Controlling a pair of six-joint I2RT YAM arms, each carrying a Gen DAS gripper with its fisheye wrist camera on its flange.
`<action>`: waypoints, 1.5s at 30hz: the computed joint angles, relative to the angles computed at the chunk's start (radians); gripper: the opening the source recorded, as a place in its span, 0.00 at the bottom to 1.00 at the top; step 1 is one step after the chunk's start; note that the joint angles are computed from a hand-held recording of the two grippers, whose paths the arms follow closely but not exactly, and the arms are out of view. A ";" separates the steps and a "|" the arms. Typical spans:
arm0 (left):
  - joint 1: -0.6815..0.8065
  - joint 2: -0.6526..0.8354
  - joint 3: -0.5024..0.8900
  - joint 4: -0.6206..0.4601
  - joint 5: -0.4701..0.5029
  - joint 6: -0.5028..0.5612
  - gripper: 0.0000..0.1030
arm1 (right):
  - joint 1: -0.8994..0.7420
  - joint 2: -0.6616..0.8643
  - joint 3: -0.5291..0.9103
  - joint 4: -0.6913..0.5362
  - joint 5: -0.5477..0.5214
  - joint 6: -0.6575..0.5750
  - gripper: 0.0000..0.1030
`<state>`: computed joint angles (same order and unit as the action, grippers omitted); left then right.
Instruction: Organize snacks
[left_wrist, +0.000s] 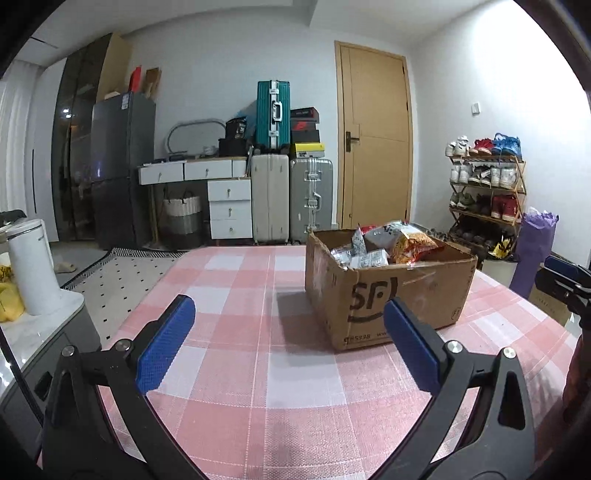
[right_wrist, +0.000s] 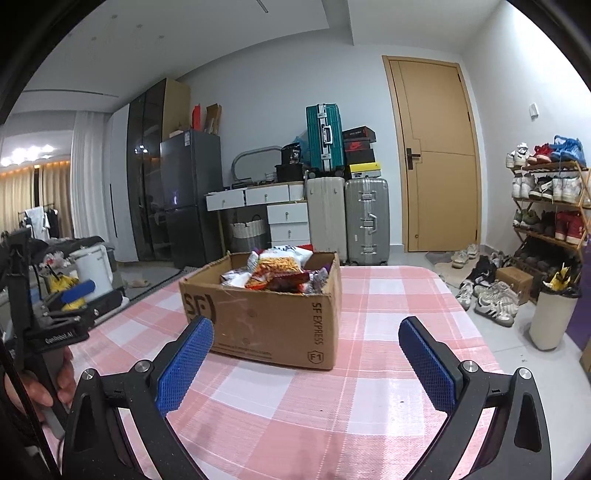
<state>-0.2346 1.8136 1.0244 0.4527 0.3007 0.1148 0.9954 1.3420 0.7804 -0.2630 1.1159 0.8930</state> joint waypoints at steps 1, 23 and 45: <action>-0.003 -0.004 0.013 -0.029 -0.001 0.002 0.99 | 0.000 0.006 -0.006 0.010 -0.003 0.000 0.99; -0.003 -0.009 0.016 -0.046 -0.002 0.010 0.99 | -0.034 0.057 -0.003 0.059 -0.071 -0.034 0.99; -0.001 -0.014 0.012 -0.050 0.005 0.013 0.99 | -0.034 0.058 -0.006 0.055 -0.072 -0.036 0.99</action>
